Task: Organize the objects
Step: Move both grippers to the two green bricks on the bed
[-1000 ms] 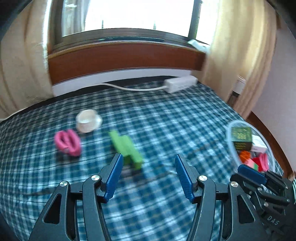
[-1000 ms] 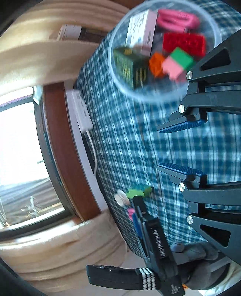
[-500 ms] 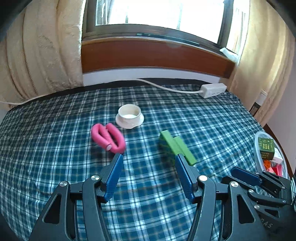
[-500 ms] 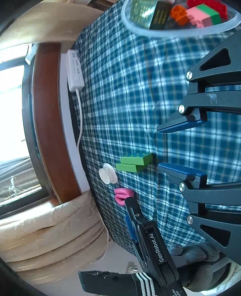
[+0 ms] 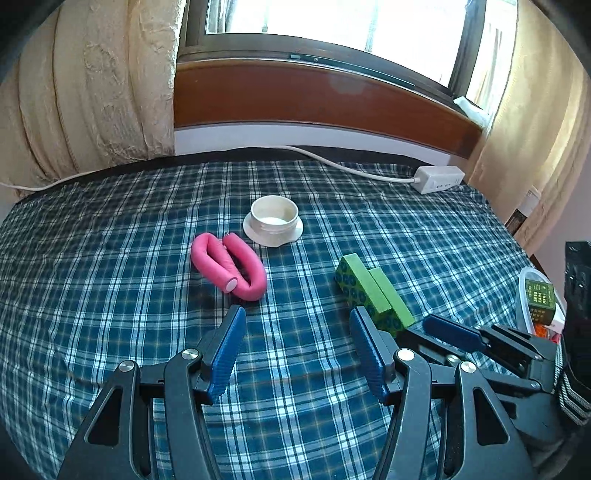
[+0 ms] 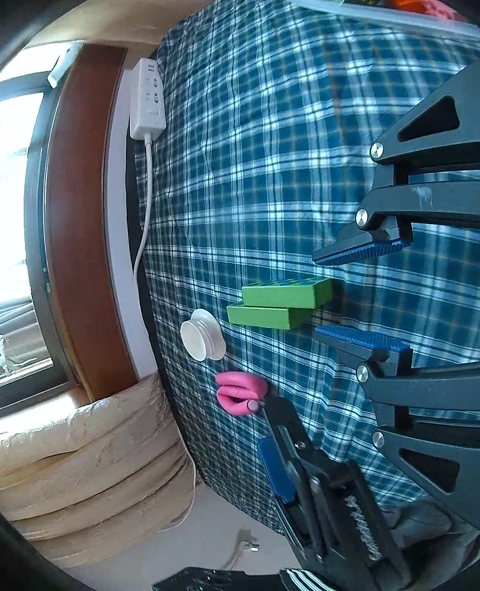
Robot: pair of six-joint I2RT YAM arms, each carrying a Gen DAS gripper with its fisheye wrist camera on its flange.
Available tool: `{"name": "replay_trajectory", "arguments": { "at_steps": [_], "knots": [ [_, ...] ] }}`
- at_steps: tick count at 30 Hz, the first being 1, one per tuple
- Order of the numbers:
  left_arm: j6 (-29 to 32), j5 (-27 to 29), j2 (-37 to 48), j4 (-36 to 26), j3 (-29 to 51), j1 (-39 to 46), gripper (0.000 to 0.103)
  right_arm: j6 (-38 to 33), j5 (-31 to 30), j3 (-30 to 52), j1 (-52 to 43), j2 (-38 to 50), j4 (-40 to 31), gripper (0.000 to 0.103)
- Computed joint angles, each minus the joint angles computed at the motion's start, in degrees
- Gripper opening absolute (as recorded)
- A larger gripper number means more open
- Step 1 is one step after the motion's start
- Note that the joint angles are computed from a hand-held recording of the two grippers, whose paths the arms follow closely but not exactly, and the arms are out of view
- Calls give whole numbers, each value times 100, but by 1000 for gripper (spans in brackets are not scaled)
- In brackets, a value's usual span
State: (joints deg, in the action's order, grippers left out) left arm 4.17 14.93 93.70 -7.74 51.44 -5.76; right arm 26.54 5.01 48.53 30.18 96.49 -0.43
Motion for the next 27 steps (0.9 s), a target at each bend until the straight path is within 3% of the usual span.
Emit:
{"name": "replay_trajectory", "arguments": {
  "at_steps": [13,20,27],
  "knots": [
    [-2,39,135,6,63,103,60,-140,14,513,-116,573,-144,36],
    [8,22,204,7,95,136,60,-237,-104,726,-185,837,-144,16],
    [7,-101,288,-23,147,29,60,-173,-139,399,-255,565,0,15]
  ]
}}
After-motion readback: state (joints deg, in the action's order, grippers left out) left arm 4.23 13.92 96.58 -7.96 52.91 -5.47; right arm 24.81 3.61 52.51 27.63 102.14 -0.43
